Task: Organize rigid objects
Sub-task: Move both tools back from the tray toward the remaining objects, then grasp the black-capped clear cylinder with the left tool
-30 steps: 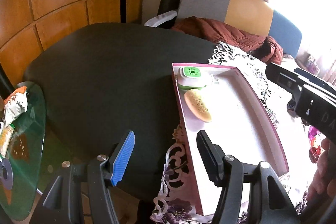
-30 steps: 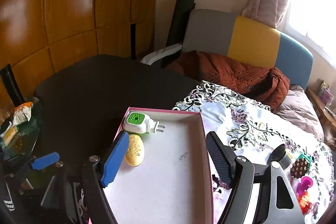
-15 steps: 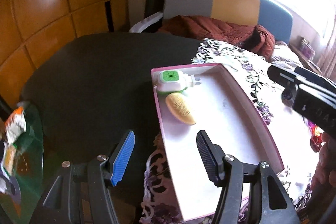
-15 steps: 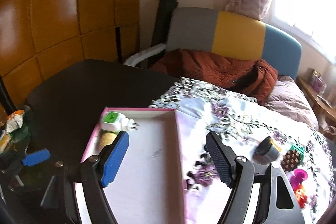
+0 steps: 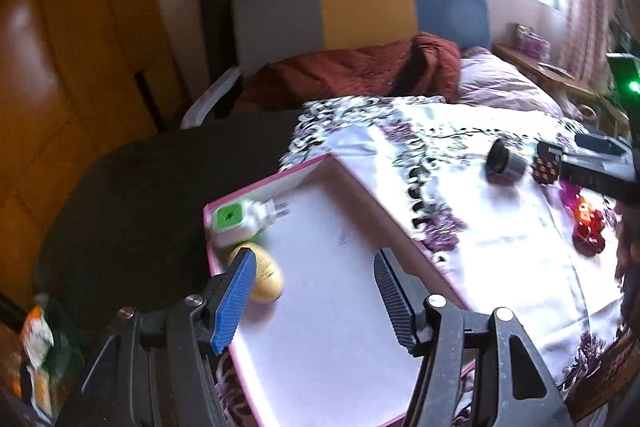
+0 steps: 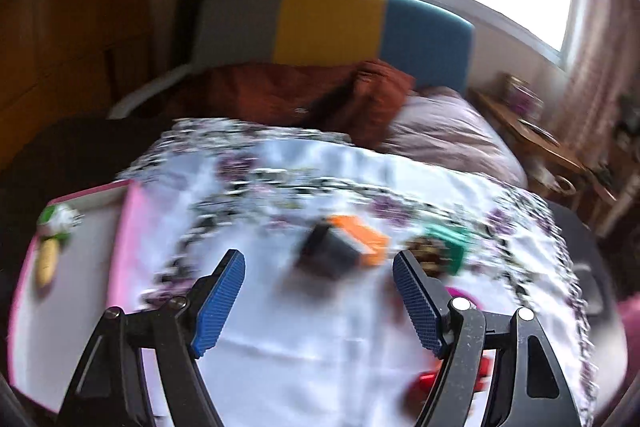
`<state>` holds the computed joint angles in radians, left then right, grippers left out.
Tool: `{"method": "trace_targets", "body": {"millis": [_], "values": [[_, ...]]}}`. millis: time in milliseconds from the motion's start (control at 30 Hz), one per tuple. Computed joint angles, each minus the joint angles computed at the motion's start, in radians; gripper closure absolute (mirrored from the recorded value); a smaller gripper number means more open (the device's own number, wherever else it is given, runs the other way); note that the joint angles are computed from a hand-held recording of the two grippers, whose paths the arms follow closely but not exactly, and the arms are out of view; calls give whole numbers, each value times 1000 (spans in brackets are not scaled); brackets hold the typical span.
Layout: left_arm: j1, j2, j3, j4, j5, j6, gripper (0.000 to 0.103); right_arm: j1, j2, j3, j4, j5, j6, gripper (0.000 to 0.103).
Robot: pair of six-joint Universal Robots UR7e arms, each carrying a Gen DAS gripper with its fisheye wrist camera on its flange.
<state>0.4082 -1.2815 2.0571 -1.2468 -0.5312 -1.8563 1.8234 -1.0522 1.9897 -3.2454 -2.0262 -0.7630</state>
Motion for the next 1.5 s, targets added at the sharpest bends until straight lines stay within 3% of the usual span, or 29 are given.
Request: {"method": "trace_targets", "body": {"millis": [300,467,633,800,1033,1200,1267,1500], "values": [[32,89,-49,-143,59,206,41,-107,13,-128,15,-49,87,25],[62,133,-63,-262,68,335,41,-151,-8,-170,137,-34,246,25],[96,177,-69,-425,65,480,41,-175,-25,-191,221,-16,354,19],[143,225,-65,-714,22,695,41,-191,-30,-210,279,-17,433,18],[202,307,-108,-975,-45,897,41,-203,-38,-218,299,-11,485,17],[250,370,-178,-1049,-76,959,40,-207,-45,-218,298,1,501,16],[267,397,-204,-1104,-94,1015,30,-211,-52,-213,284,12,515,16],[324,519,-343,-1205,-104,1231,18,-227,-67,-214,282,43,573,15]]}}
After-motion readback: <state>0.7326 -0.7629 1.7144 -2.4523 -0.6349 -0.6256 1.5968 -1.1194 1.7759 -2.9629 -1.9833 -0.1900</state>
